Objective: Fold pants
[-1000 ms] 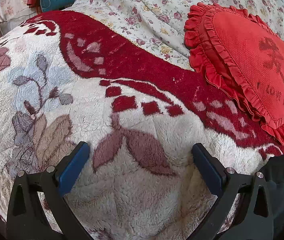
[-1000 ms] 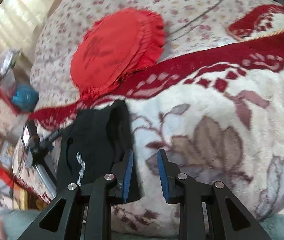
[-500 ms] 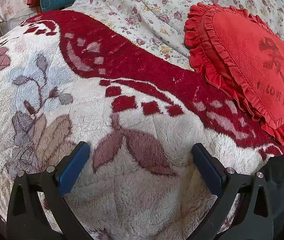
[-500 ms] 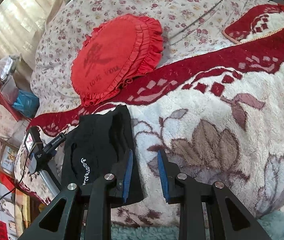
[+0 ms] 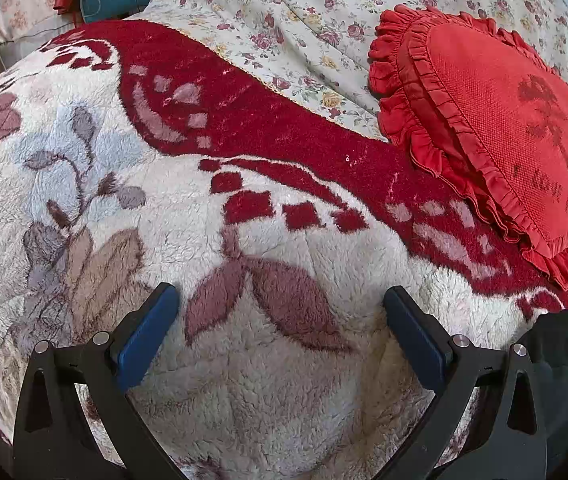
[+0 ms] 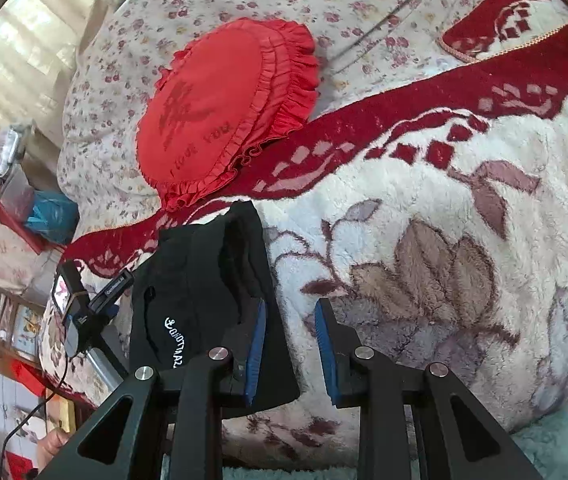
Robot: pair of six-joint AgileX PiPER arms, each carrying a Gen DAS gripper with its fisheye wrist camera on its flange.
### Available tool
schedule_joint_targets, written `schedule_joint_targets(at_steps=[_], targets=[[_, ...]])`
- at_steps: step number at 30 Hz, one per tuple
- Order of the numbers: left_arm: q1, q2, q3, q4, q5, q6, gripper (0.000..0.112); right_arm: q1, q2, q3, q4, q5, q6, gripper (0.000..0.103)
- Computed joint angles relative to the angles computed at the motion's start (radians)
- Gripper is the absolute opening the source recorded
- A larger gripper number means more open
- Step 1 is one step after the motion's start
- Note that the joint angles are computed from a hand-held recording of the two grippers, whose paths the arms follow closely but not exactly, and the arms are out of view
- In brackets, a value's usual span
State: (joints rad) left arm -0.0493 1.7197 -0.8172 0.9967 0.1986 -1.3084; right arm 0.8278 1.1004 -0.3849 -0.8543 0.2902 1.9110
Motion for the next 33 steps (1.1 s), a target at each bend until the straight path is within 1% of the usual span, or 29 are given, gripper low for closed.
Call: schedule_joint_targets(at_steps=[2,4,6,11,18,25,33], targets=[[0.001,0.0,0.0,0.001,-0.001,0.0,0.103,0.025,0.03,-0.023,-0.006,0.019,0.001,0.024],[0.001,0.0,0.0,0.0,-0.001,0.0,0.103,0.075,0.044,-0.042,-0.05,0.075,0.05,0.024],[0.001,0.001,0.0,-0.001,-0.001,0.002,0.103,0.099,0.053,-0.054,-0.066,0.106,0.062,0.024],[0.002,0.001,0.0,-0.003,-0.002,0.004,0.103,0.068,0.06,-0.043,-0.044,0.072,0.038,0.024],[0.002,0.001,-0.001,-0.013,-0.002,0.013,0.103,0.047,0.071,-0.04,-0.014,0.051,0.003,0.024],[0.004,0.0,-0.001,-0.017,-0.003,0.018,0.103,0.045,0.087,-0.043,-0.025,0.061,0.019,0.024],[0.003,0.0,-0.001,-0.024,-0.002,0.024,0.103,0.025,0.113,-0.05,0.036,0.037,-0.037,0.024]])
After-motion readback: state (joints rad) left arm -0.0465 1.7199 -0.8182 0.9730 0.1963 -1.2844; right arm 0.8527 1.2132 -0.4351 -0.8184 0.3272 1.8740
